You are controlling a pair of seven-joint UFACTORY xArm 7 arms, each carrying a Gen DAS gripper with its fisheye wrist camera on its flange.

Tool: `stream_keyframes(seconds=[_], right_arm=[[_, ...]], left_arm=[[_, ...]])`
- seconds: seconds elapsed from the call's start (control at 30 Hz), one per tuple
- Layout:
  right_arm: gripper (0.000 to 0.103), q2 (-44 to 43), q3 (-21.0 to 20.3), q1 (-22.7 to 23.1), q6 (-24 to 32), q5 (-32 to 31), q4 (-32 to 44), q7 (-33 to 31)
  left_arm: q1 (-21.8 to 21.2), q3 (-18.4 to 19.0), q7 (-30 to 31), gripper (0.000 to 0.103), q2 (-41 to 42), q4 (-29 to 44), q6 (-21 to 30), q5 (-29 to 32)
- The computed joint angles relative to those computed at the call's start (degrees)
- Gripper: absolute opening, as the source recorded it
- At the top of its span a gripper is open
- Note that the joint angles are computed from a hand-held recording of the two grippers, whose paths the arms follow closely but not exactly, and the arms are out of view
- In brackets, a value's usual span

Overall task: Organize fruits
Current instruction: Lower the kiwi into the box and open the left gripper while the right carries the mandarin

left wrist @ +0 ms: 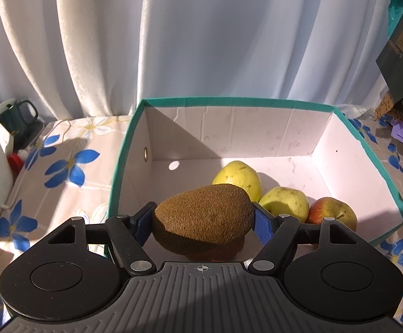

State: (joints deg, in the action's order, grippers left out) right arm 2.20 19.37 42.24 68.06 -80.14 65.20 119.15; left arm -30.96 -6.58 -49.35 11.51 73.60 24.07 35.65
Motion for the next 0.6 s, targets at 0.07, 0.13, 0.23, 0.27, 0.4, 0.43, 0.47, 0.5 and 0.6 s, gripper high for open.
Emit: stream_keyframes(seconds=[0.07,0.13,0.23,0.27,0.4,0.43,0.47,0.5,0.6], right_arm=[[0.04,0.4,-0.2,-0.2,-0.3,0.1,0.3,-0.1],[0.04,0.5,-0.4,-0.3,-0.7,0.3,0.3,-0.2],[0.04,0.7,-0.7,-0.5,-1.2,0.4,0.2,-0.3],[0.04,0.7,-0.7,-0.5,-1.3,0.3,0.2,-0.2],[0.04,0.8,-0.9,-0.6,-1.6,0.4,0.0,0.0],[0.04,0.8,-0.9,-0.6,-1.6,0.5,0.1,-0.1],[0.04,0.8,-1.0,-0.7,-1.8,0.5,0.0,-0.2],[0.04,1.0,-0.9,-0.7,-1.6,0.5,0.3,-0.2],[0.04,1.2,-1.0,-0.6,-1.6,0.6,0.4,-0.2]], left_arm=[[0.1,-0.1,0.6,0.077,0.5,0.3,0.2,-0.6],[0.1,0.0,1.0,0.077,1.0,0.7,0.3,-1.0],[-0.6,0.5,0.4,0.077,1.5,1.1,0.8,0.2],[-0.7,0.5,0.4,0.077,1.5,1.2,0.9,0.4],[-1.1,0.6,0.7,0.077,2.0,1.8,1.4,0.8],[-1.1,0.6,1.0,0.077,2.1,1.9,1.4,0.8],[-1.1,0.6,1.2,0.077,2.2,1.9,1.5,0.7],[-1.2,0.6,1.4,0.077,2.2,1.9,1.5,0.7],[-1.3,0.7,1.4,0.076,2.3,1.9,1.1,0.8]])
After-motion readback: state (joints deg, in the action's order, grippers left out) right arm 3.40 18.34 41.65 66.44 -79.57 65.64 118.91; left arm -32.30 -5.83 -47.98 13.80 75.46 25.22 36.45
